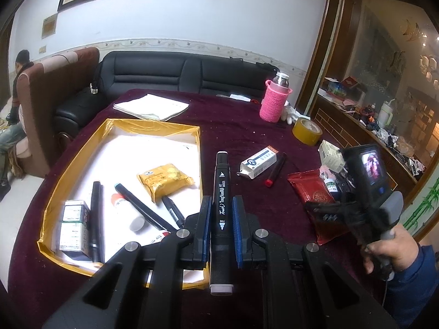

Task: Organize objects
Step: 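Carry the red packet toward the tray with the right tool while the left tool holds the marker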

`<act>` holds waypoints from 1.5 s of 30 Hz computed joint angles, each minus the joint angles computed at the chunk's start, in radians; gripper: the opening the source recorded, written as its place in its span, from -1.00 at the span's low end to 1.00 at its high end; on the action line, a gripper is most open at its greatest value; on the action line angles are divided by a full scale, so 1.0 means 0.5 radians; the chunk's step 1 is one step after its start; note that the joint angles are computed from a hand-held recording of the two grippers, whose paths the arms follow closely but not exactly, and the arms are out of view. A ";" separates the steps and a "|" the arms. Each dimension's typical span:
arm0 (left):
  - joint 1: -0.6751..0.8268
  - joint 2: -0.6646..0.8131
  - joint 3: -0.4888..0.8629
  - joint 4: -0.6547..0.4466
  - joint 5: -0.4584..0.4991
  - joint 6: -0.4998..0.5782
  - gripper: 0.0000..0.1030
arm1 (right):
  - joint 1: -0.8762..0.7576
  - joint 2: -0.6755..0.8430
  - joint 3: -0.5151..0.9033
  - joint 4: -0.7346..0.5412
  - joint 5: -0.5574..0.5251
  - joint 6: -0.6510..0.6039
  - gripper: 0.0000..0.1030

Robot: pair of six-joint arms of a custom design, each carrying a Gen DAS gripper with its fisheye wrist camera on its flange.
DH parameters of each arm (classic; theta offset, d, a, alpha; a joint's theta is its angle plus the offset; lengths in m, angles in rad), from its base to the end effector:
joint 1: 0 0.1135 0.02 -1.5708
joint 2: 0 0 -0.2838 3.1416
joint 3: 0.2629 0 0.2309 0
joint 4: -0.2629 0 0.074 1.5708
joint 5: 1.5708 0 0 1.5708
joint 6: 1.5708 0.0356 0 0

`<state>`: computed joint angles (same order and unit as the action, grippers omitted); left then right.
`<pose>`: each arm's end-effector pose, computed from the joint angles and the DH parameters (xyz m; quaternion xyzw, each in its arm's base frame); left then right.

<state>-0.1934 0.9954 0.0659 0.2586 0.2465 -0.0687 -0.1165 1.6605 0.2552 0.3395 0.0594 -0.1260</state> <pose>0.1279 -0.0339 0.1414 0.1091 0.8886 -0.1662 0.4135 0.1928 -0.0247 0.0903 0.0028 0.9679 -0.0588 0.2444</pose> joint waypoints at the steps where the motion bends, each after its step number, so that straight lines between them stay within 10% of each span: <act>1: 0.014 0.011 0.004 0.000 0.007 0.007 -0.78 | 0.142 0.033 -0.021 0.059 0.174 0.005 0.33; 5: 0.119 0.052 0.011 0.017 0.084 0.060 -0.78 | 0.315 0.191 -0.090 0.306 0.420 0.002 0.01; 11: 0.432 0.178 0.069 -0.009 0.378 0.197 -0.78 | -0.046 -0.088 -0.072 0.092 -0.137 -0.047 -0.26; 14: 0.656 0.282 0.154 -0.082 0.547 0.306 -0.77 | -0.013 -0.360 -0.025 -0.165 -0.394 0.082 -0.77; 23: 1.063 0.476 0.287 -0.167 0.731 0.556 -0.77 | 0.486 -0.516 0.206 -0.511 -0.060 0.319 -0.69; 27: 1.075 0.538 0.288 -0.135 0.754 0.596 -0.77 | 0.332 -0.447 0.120 -0.415 0.023 0.205 0.23; 33: 0.922 0.560 0.249 -0.042 0.697 0.500 -0.77 | 0.006 -0.373 0.060 -0.400 -0.262 0.043 0.46; 39: 0.844 0.485 0.233 -0.079 0.633 0.464 -0.77 | 0.154 0.034 0.035 -0.089 -0.149 0.110 0.45; 45: 0.849 0.504 0.248 -0.085 0.627 0.464 -0.77 | 0.242 0.181 -0.060 0.194 -0.037 0.110 -0.07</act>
<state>0.2311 1.2474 0.1897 0.2162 0.5600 0.1631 0.0046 1.7509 0.2250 0.4363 0.0408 -0.0708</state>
